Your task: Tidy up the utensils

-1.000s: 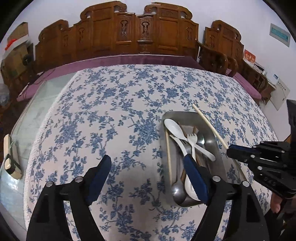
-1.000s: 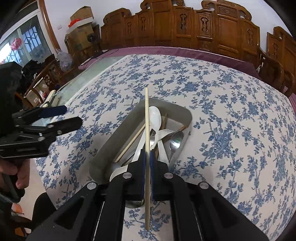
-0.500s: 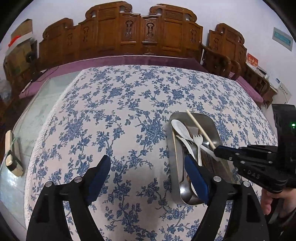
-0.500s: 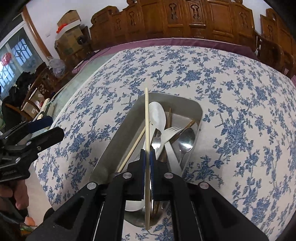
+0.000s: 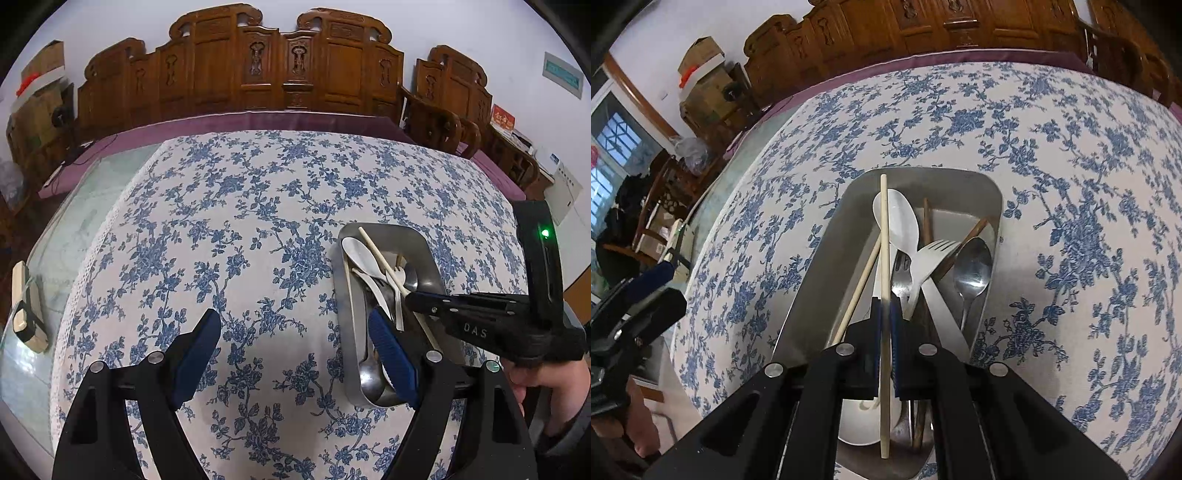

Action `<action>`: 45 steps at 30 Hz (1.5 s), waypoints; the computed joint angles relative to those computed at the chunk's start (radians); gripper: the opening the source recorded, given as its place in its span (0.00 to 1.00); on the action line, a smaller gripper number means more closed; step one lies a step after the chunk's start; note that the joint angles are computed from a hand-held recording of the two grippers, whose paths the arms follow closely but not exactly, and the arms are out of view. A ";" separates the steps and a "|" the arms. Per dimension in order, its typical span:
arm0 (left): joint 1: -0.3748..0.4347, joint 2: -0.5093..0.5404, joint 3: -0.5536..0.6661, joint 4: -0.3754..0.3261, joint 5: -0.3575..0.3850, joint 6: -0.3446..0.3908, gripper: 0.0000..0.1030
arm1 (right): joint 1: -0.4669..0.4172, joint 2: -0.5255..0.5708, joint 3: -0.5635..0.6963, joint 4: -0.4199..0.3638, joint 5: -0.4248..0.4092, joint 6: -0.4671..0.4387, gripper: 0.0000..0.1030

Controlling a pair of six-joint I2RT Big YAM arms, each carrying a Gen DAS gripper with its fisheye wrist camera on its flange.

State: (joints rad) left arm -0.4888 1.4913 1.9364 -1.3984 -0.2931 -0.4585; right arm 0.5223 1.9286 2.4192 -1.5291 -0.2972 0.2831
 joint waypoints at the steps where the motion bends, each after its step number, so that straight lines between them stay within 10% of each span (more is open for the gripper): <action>1: 0.000 0.000 -0.001 -0.002 0.000 -0.001 0.76 | 0.001 0.001 0.001 0.000 0.005 0.005 0.06; 32: 0.003 -0.011 -0.031 0.004 0.005 -0.006 0.77 | 0.027 0.025 0.037 -0.011 0.037 -0.021 0.07; 45: -0.006 -0.009 -0.022 0.006 -0.005 -0.013 0.78 | 0.019 -0.069 -0.100 0.096 0.037 -0.125 0.10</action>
State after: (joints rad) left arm -0.4953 1.4820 1.9141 -1.3928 -0.2986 -0.4719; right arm 0.5416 1.8599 2.3197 -1.4332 -0.2597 0.1585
